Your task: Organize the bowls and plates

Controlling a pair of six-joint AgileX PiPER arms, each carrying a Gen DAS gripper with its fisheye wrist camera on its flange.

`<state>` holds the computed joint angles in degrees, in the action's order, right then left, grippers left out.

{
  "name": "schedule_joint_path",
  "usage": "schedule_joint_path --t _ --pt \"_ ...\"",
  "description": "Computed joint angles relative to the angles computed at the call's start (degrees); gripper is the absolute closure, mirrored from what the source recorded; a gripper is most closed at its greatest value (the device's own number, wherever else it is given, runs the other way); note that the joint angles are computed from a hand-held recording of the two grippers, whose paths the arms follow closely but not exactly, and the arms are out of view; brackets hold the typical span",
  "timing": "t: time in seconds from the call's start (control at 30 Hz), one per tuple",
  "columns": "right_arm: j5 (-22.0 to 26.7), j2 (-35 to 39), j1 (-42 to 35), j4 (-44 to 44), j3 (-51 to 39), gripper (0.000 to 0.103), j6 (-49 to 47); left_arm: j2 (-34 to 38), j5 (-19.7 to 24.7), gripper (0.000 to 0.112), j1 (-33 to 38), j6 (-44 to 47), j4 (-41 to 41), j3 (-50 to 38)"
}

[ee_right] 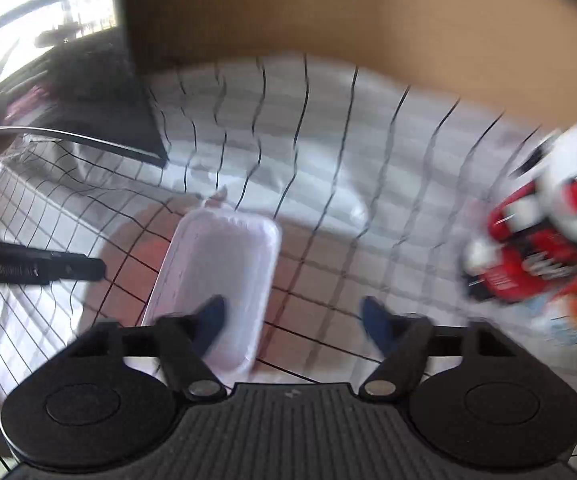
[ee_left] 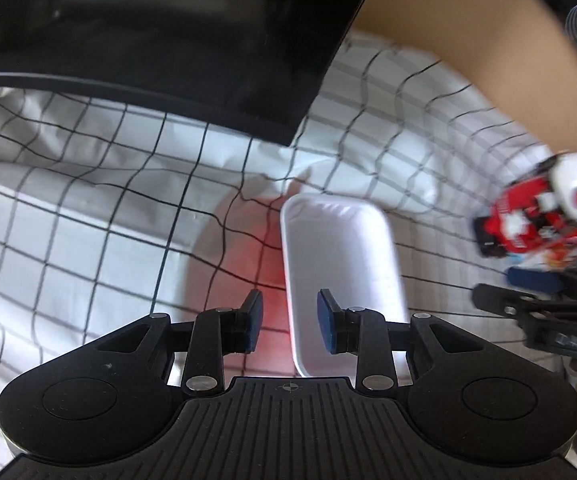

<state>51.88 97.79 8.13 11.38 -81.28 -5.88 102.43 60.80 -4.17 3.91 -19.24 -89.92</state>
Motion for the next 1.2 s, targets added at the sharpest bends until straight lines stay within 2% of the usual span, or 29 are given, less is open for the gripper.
schedule_joint_path --t 0.17,0.23,0.3,0.37,0.4,0.5,0.63,0.87,1.0,1.1,1.2 --pt "-2.8 10.1 0.5 6.1 -1.5 0.05 -2.8 8.4 1.8 0.08 -4.1 -6.0 8.1 -5.7" --pt "-1.8 13.1 0.4 9.6 -3.1 0.061 -5.3 9.2 1.1 0.078 -4.5 -6.1 8.4 -5.6" --pt "-1.2 15.0 0.8 10.3 -4.1 0.078 -4.9 9.8 1.3 0.078 -4.7 -5.0 8.2 -6.2" --pt "-0.5 15.2 0.3 13.0 -3.8 0.091 -6.4 10.8 3.2 0.086 -4.8 -4.3 6.8 -7.7" --pt "0.0 14.9 0.1 13.4 -3.7 0.09 -6.4 11.4 4.5 0.087 -5.2 -4.7 6.9 -8.7" --pt "-2.3 10.3 -0.1 12.4 -0.2 0.09 -6.5 9.0 3.4 0.088 -6.3 -3.2 6.8 -6.8" --pt "-2.0 3.0 -2.6 13.2 3.0 0.09 -6.8 2.5 1.3 0.088 -5.3 0.3 0.9 -3.9" --pt "-2.9 -14.4 -2.7 9.5 10.0 0.09 -1.1 -8.3 3.6 0.088 -4.5 4.7 -4.6 -3.2" --pt "-2.3 -24.7 -0.9 6.1 14.5 0.09 3.5 -15.7 4.7 0.088 -3.5 8.2 -6.7 0.5" --pt "-3.8 -32.3 3.9 -0.9 20.0 0.09 11.1 -21.2 4.6 0.088 -2.5 11.5 -9.0 5.6" --pt "-4.5 -38.8 12.4 -11.8 26.1 0.089 24.2 -27.1 3.4 0.088 -1.3 15.7 -11.7 14.0"
